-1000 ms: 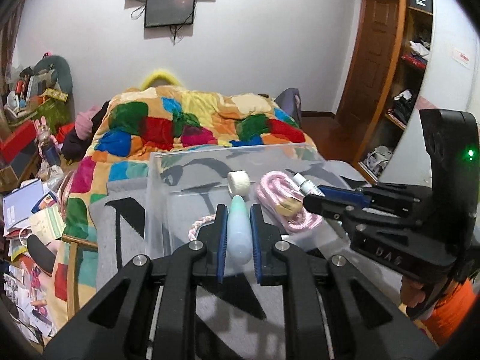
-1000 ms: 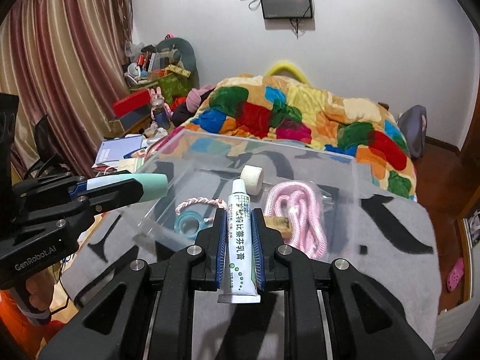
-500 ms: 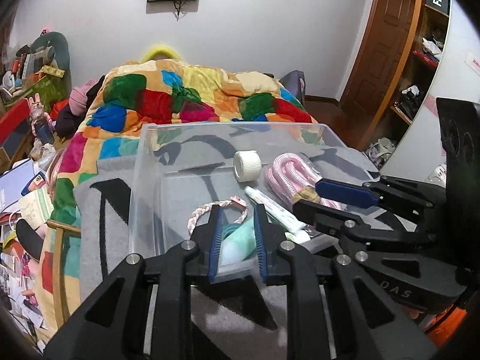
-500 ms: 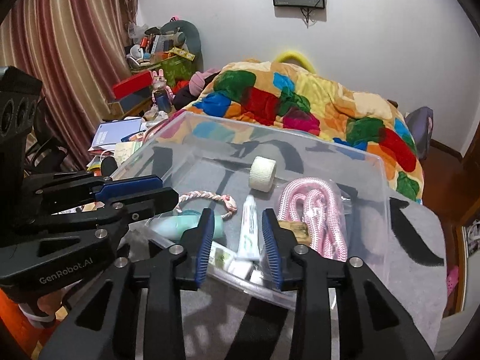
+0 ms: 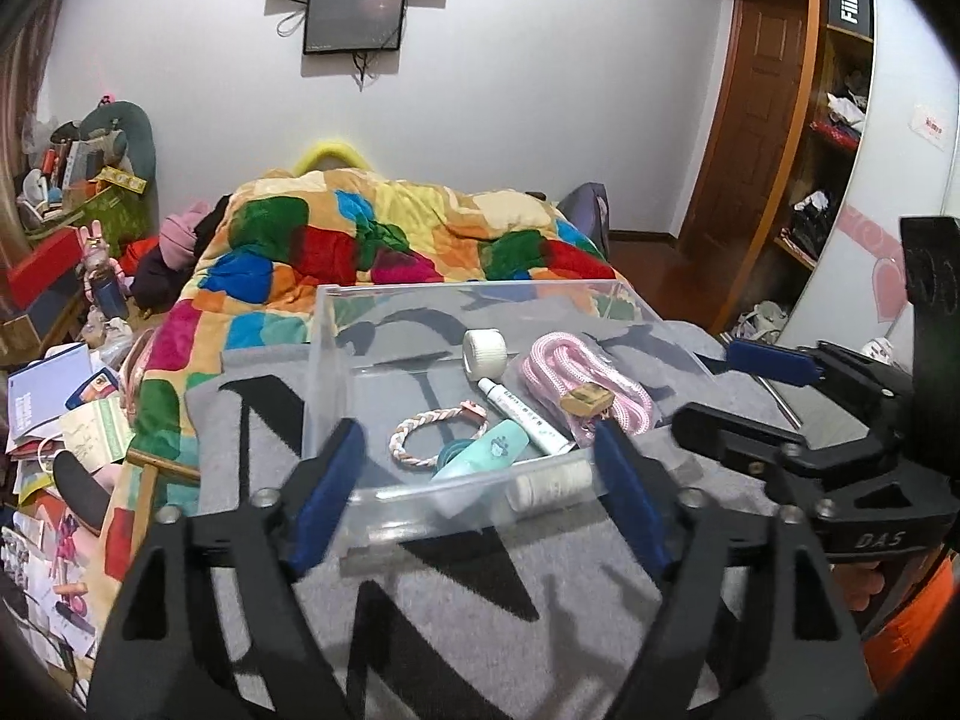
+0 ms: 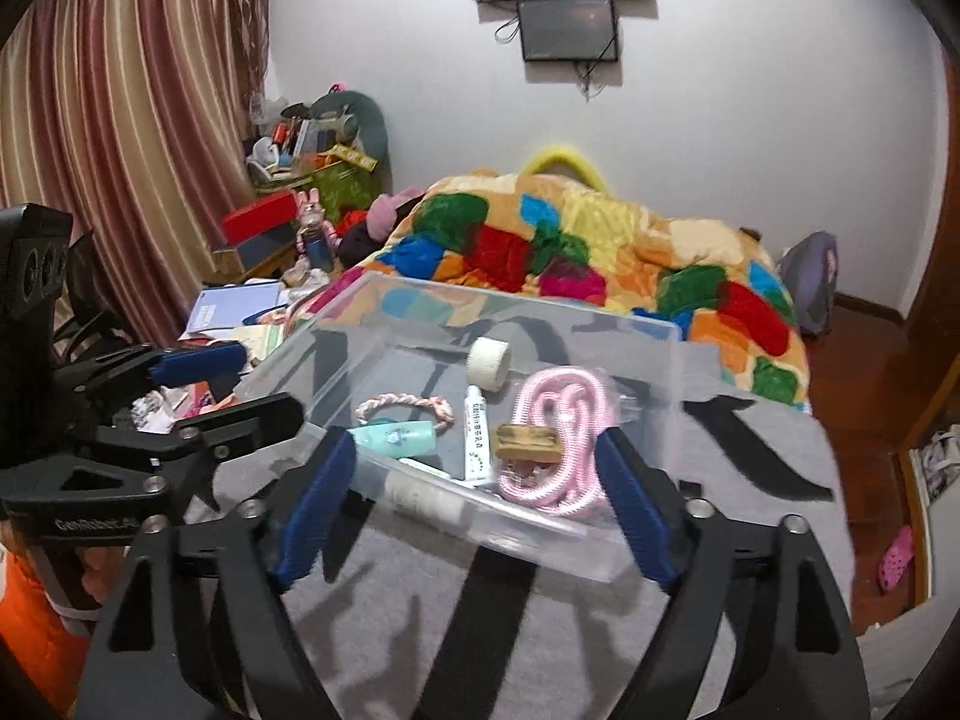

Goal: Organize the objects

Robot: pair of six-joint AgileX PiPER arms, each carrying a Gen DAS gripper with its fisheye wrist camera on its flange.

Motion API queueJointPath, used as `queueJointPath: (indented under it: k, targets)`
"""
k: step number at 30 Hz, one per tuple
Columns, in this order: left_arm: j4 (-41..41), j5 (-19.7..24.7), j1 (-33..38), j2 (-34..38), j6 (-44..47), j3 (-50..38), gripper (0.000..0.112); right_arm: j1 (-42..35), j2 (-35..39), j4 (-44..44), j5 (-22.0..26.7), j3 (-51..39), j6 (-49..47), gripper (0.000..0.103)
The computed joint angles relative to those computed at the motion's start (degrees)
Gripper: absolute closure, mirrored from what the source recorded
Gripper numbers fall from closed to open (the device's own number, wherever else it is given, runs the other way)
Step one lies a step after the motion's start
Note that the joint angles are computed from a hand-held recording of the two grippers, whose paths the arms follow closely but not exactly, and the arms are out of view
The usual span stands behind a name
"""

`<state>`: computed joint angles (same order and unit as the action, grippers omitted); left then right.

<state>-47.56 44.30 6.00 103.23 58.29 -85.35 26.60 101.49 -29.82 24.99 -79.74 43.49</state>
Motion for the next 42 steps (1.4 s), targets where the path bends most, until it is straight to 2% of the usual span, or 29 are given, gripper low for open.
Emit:
queueJointPath:
  k: [5, 10, 18, 42]
  targets:
    - [-3.2, -1.7, 0.8, -2.8, 4.0, 4.8, 0.017, 1.7, -2.4, -8.0, 0.7, 4.1, 7.9, 0.02]
    - [-3.3, -3.7, 0.4, -4.4, 5.0, 8.5, 0.015, 2.3, -3.7, -9.8, 0.0, 7.3, 11.4, 0.019]
    - [-4.5, -3.7, 1.0, -5.1, 5.9, 11.2, 0.015, 3.5, -4.7, -13.5, -0.5, 10.3, 16.1, 0.019]
    - [-4.3, -3.9, 0.7, -5.5, 5.4, 12.3, 0.015, 4.1, -4.0, -13.4, -0.5, 10.0, 16.2, 0.019]
